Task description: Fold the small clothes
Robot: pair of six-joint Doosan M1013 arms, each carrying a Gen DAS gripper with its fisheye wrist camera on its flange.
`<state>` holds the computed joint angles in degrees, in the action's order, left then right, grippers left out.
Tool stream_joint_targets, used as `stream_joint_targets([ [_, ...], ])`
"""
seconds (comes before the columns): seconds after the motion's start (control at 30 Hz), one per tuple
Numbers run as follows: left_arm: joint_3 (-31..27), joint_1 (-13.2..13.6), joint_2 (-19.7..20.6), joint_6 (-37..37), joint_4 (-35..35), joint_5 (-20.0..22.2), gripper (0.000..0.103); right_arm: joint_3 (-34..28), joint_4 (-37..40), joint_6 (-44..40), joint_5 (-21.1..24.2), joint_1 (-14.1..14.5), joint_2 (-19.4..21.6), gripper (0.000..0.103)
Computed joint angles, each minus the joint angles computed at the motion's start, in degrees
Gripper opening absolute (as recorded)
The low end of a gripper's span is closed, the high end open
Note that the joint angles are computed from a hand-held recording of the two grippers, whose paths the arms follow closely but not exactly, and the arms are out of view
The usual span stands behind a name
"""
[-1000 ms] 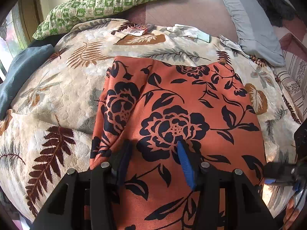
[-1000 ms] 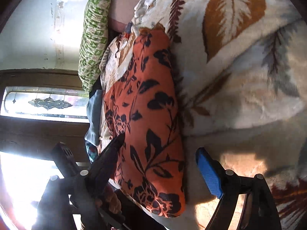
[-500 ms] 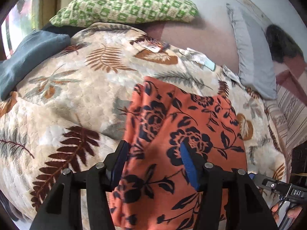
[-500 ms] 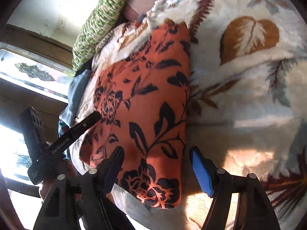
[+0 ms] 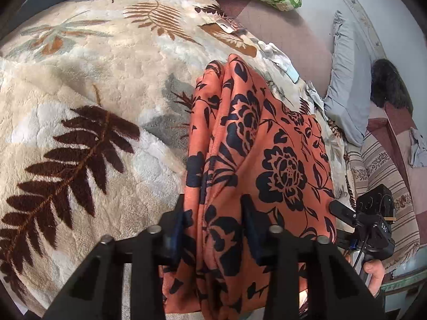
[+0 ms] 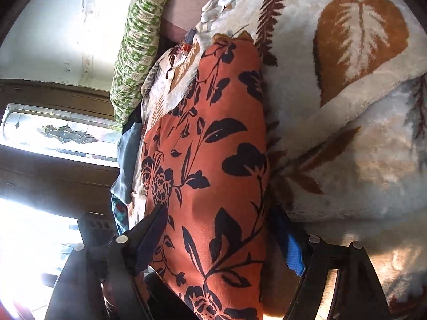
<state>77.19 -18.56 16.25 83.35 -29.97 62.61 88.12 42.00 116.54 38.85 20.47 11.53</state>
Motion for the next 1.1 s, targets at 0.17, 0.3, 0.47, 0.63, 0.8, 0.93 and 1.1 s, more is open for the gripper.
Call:
stream_joint_targets([
  [0.17, -1.5, -3.2, -1.2, -2.6, 11.2, -1.5, 0.023, -5.8, -10.4, 1.7, 7.4, 1.6, 2.9, 0.055],
  [0.3, -3.5, -5.8, -2.9, -0.7, 14.4, -5.0, 0.022, -8.8, -17.0, 2.2, 8.9, 2.3, 2.2, 0.040],
  [0.47, -7.5, -7.9, -2.7, 3.0, 11.6, -8.2, 0.022, -9.8, -22.5, 2.6, 8.0, 0.8, -1.7, 0.040],
  [0.63, -9.2, -11.9, -0.7, 3.1, 13.9, -10.3, 0.022, -7.4, -28.3, 4.0, 6.2, -0.9, -6.2, 0.040],
  [0.8, -8.2, -14.7, 2.8, -3.1, 19.8, -7.2, 0.027, -0.3, -24.9, 0.8, 1.3, -3.4, -8.0, 0.041],
  [0.93, -5.8, -15.5, 3.0, -5.2, 23.9, -5.4, 0.046, 3.5, -26.6, 9.0, 7.0, -4.9, -6.1, 0.062],
  [1.1, -6.8, -15.3, 1.4, -6.2, 28.0, -5.4, 0.064, 4.1, -34.4, 16.0, 4.8, -3.3, -8.8, 0.068],
])
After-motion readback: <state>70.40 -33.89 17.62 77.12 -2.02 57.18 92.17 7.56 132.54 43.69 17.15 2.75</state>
